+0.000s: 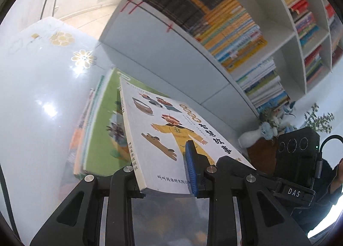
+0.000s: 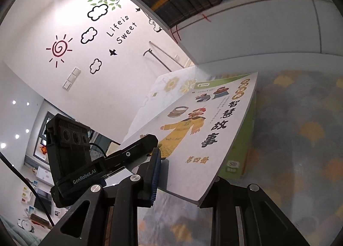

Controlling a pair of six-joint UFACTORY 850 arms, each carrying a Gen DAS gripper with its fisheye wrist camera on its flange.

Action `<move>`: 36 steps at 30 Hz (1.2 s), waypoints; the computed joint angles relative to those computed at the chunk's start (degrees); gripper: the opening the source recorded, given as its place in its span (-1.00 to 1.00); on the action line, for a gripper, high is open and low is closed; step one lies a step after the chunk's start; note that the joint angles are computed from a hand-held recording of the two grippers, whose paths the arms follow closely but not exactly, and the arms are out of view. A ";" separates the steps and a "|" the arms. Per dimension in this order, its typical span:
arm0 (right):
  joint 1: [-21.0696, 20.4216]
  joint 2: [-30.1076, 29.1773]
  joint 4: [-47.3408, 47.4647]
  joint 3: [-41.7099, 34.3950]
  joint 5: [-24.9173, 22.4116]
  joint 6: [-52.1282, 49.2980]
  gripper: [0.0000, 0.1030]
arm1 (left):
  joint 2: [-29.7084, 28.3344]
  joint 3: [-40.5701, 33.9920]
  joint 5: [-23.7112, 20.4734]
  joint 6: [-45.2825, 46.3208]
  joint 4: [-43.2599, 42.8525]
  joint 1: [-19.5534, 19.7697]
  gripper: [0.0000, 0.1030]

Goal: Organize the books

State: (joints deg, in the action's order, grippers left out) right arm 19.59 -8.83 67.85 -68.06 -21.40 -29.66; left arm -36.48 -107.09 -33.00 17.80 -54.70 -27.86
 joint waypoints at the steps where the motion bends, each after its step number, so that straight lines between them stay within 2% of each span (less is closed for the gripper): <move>1: 0.04 -0.64 -0.48 -0.53 -0.02 0.54 -0.52 | -0.39 -0.39 -0.24 -0.08 0.01 0.18 -0.52; 7: 0.32 -3.16 -5.60 -3.20 -0.53 4.62 -0.52 | -0.52 -0.26 0.44 -0.06 0.12 0.62 -0.52; 11: 1.44 -3.44 -5.15 -4.06 0.24 2.96 -0.52 | 3.30 4.37 2.24 2.84 -2.97 1.40 -0.52; 15: 3.85 -3.27 -12.77 -6.50 1.09 6.20 -0.52 | 8.83 10.19 5.19 4.37 -4.23 2.10 -0.52; 18: 5.33 -2.75 -9.12 -6.97 1.18 2.44 -0.52 | 14.03 15.89 7.79 5.45 -6.37 2.89 -0.52; 21: 7.27 -2.74 -3.85 -7.49 1.10 -2.51 -0.52 | 18.38 20.32 10.05 3.59 -4.54 3.18 -0.52; 26: 9.55 -2.73 -2.47 -7.94 0.28 -4.66 -0.51 | 23.26 25.18 12.37 -0.84 -0.41 3.17 -0.52; 31: 11.15 -1.49 -2.73 -6.94 0.70 -5.26 -0.51 | 24.10 25.75 12.70 -0.47 -0.95 2.76 -0.52; 36: 11.12 1.26 -4.29 -3.78 3.39 -3.23 -0.48 | 20.22 21.83 10.24 4.42 -4.75 1.87 -0.52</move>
State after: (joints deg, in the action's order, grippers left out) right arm 30.71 -7.57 63.56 -71.84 -18.00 -32.89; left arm -16.26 -85.26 -22.77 22.22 -59.45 -25.99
